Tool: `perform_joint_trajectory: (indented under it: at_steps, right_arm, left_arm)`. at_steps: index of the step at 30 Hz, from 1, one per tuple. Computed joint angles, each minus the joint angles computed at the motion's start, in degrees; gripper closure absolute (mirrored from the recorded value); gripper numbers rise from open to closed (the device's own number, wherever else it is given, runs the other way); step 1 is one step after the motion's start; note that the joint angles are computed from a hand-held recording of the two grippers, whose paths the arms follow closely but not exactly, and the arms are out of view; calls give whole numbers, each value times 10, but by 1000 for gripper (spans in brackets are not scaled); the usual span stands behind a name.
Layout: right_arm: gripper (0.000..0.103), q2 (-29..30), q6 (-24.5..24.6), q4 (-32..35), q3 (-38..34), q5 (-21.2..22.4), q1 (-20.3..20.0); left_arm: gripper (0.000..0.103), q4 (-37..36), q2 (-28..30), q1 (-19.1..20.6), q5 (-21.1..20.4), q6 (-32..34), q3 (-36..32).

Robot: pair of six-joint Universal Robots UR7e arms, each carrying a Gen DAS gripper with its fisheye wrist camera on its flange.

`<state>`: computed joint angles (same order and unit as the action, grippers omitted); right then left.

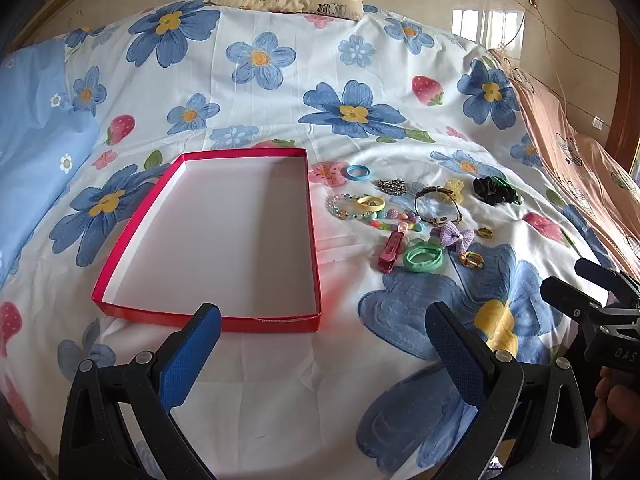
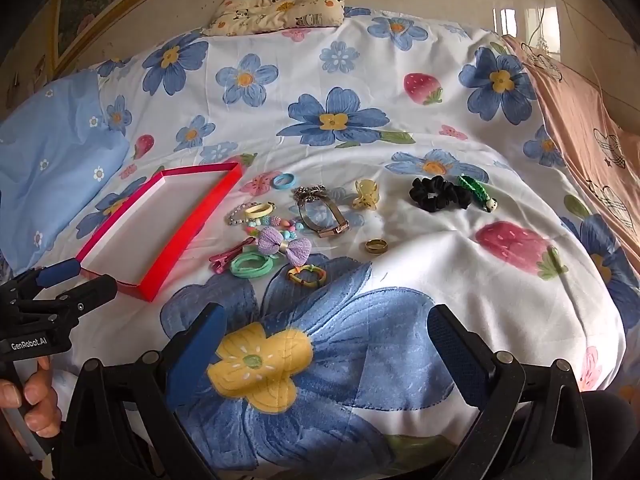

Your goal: Organize jewelry

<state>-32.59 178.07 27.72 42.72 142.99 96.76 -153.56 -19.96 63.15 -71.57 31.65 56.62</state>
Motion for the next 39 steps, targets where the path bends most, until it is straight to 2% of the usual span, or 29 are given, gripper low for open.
perform_joint_trajectory:
  at_steps: [19, 30, 39]
  right_arm:
    - [2, 0, -3, -3, -6, -1, 4]
    - [2, -41, -62, -108, 67, -20, 8]
    - [2, -40, -61, -107, 68, -23, 7]
  left_arm:
    - [1, -23, -3, -4, 2, 9, 12]
    - [1, -84, -16, -7, -3, 35, 51]
    - [1, -86, -18, -7, -5, 38, 52]
